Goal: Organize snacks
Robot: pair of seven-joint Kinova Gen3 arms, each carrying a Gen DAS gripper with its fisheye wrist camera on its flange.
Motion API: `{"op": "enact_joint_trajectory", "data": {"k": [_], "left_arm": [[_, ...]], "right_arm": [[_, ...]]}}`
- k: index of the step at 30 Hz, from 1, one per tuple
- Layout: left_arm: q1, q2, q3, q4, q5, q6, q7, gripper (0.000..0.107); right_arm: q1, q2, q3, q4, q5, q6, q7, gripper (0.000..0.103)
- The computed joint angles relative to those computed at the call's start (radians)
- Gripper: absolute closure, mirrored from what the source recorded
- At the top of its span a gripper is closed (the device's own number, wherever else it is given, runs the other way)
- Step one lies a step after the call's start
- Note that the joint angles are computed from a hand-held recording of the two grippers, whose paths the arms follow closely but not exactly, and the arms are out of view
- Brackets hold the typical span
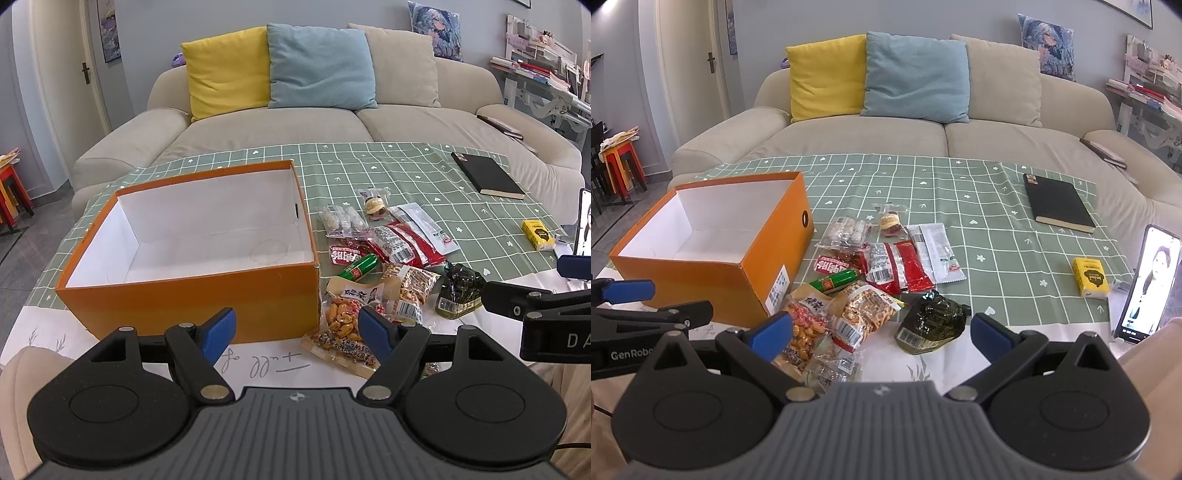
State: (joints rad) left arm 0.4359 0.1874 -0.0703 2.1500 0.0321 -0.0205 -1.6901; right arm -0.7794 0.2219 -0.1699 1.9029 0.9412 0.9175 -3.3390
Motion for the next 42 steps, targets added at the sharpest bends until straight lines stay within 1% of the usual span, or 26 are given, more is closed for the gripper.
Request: {"op": "enact_joint_trajectory", "data": {"k": [4,6,7,10,19,32,36,42], "left_arm": [[0.009,0.002,-0.009,-0.009,0.001,0.01,0.0,0.019],[0.03,0.003,-0.028,-0.009,0.001,0.012,0.004,0.019],[0.045,0.015,-0.038,-0.026,0.001,0.021,0.007,0.019],[0.05,0.016,-0.043,-0.026,-0.009,0.022,0.018,0.019],[0.037,0.01,-0.032,-0.039,-0.05,0.056,0.058,0.019],[-0.027,0.008,0.032,-0.056,-0.117,0.092,0.118,0.019],[-0.033,0.008,0.04,-0.058,-0.129,0.097,0.13,0.019],[-0.025,0.009,0.034,-0.059,-0.144,0.097,0.149,0.019]], "right_arm": [[0.001,0.001,0.001,0.002,0.002,-0.004,-0.003,0.004],[0.0,0.002,0.001,0.002,0.003,-0.004,-0.004,0.004],[0.0,0.002,0.001,0.002,0.003,-0.004,-0.004,0.004],[0.0,0.004,0.001,0.001,0.002,-0.003,-0.002,0.004],[0.0,0.01,0.005,-0.003,-0.003,-0.006,0.005,0.004],[-0.001,0.01,0.006,-0.007,-0.018,-0.003,0.02,0.004],[-0.001,0.01,0.007,-0.007,-0.018,-0.003,0.02,0.004],[-0.001,0.009,0.007,-0.006,-0.02,-0.003,0.023,0.004]]}}
